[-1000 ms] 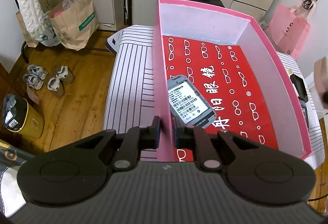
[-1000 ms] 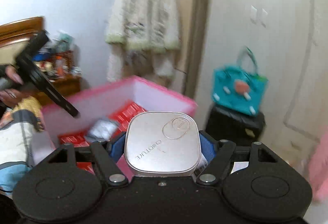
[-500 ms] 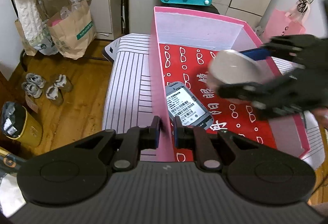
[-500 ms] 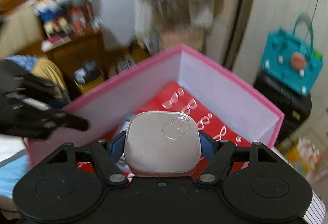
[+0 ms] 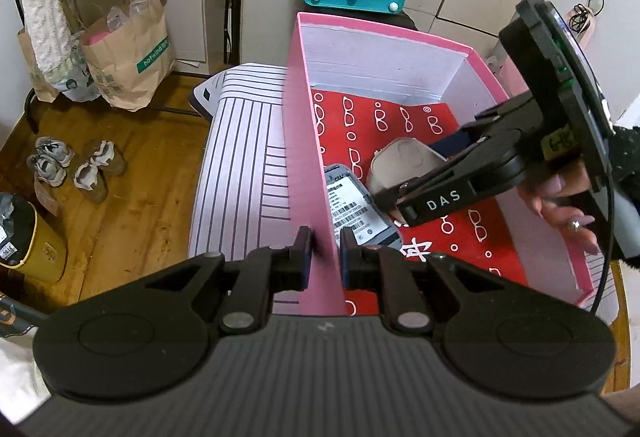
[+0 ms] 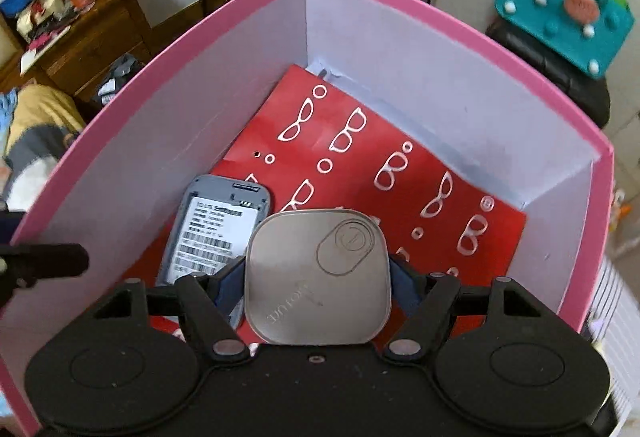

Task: Organize rigid objects
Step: 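Place the beige router in the pink box beside the grey router, then grasp the second grey pocket router with the right tool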

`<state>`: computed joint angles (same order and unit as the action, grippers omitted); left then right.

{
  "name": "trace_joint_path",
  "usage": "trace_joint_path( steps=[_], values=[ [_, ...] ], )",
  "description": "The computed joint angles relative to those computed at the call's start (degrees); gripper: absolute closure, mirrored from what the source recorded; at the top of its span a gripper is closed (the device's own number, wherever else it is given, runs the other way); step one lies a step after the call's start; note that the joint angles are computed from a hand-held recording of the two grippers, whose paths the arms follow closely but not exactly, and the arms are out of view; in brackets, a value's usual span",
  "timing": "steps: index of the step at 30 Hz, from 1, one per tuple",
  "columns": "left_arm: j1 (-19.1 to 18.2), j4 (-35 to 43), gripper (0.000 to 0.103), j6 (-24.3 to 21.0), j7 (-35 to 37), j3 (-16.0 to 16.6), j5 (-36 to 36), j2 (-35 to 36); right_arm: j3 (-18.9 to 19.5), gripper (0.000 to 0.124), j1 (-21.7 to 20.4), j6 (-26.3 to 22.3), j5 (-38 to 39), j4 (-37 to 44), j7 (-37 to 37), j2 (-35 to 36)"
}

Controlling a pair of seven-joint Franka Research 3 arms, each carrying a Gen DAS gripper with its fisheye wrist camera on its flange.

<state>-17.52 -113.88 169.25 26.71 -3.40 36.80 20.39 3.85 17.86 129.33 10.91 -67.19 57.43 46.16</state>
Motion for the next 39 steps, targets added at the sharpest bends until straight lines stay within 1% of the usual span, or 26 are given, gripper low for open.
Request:
trace_joint_path(
  steps=[3,4,7,9,10,12,13,14,15,17,19,21,25,26,27,28,29,32,36,39],
  values=[
    [-0.32,0.21,0.091,-0.16,-0.4,0.35,0.34,0.1,-0.13,0.045,-0.1,-1.6,1.2,1.41,3.52,0.68],
    [-0.38,0.17,0.091,-0.07,-0.65,0.45,0.47,0.11,-0.19,0.044,-0.28,-2.36,2.1,2.22,5.99,1.08],
    [-0.65,0.26,0.091,-0.08,-1.44,0.7,0.81,0.22,0.34,0.043,-1.52,-5.82,4.48,6.46,11.25,3.22],
    [-0.53,0.29,0.091,-0.18,-1.53,0.54,0.76,0.23,1.4,0.044,-2.95,-6.59,6.23,6.58,11.31,2.88],
    [-0.51,0.31,0.091,-0.25,-1.54,0.48,0.77,0.21,2.16,0.045,-3.98,-6.27,7.42,4.94,10.02,1.62],
    [-0.67,0.37,0.091,-0.54,-1.83,0.58,1.06,0.15,3.4,0.045,-5.88,-3.2,10.11,-1.22,6.41,-2.62],
    [-0.64,0.47,0.091,-0.68,-1.84,0.52,1.09,0.2,4.32,0.046,-7.24,-0.92,12.14,-5.23,3.31,-5.38],
    [-0.3,0.44,0.091,-0.54,-1.5,0.14,0.73,0.25,6.09,0.045,-9.04,0.52,14.0,-7.5,0.33,-6.96],
    [-0.17,0.35,0.091,-0.47,-1.37,-0.02,0.52,0.18,6.37,0.045,-10.21,2.61,17.24,-11.78,-3.86,-10.12],
    [-0.31,0.39,0.091,-0.51,-1.75,0.16,0.5,0.22,6.75,0.045,-11.52,7.09,21.17,-18.0,-9.47,-14.66],
    [-0.36,0.3,0.091,-0.35,-2.05,0.22,0.5,0.2,7.12,0.045,-13.34,9.46,25.11,-22.81,-16.79,-18.78],
    [-0.72,0.37,0.091,-0.64,-2.41,0.61,1.12,0.2,6.83,0.045,-14.43,12.68,29.32,-27.08,-22.5,-22.07],
    [-1.44,0.47,0.091,-0.6,-4.13,1.34,2.67,0.34,6.9,0.042,-17.16,20.37,42.2,-35.24,-36.7,-27.05],
    [-1.65,0.46,0.091,-0.58,-4.73,1.54,3.12,0.34,6.71,0.042,-17.89,21.65,45.81,-36.77,-39.75,-27.93],
    [-1.71,0.47,0.091,-0.58,-5.19,1.6,3.39,0.32,6.31,0.042,-18.12,24.05,49.24,-38.12,-41.8,-28.37],
    [-1.77,0.43,0.091,-0.45,-5.78,1.7,3.66,0.33,5.88,0.042,-17.98,27.43,52.6,-39.64,-43.61,-28.56],
    [-1.77,0.47,0.091,-0.52,-6.17,1.66,3.77,0.3,5.39,0.042,-17.99,29.49,55.06,-40.58,-45.14,-28.22],
    [-1.83,0.87,0.091,-1.52,-6.87,1.48,4.23,0.32,3.56,0.042,-17.58,32.99,57.25,-42.25,-43.15,-27.0],
    [-2.18,1.85,0.091,-3.78,-7.36,1.1,5.28,0.46,3.41,0.042,-18.79,34.86,60.49,-43.76,-41.92,-24.97],
    [-1.97,2.56,0.091,-5.21,-7.45,0.41,5.29,0.6,4.08,0.042,-19.93,35.72,64.13,-44.7,-43.78,-23.41]
  ],
)
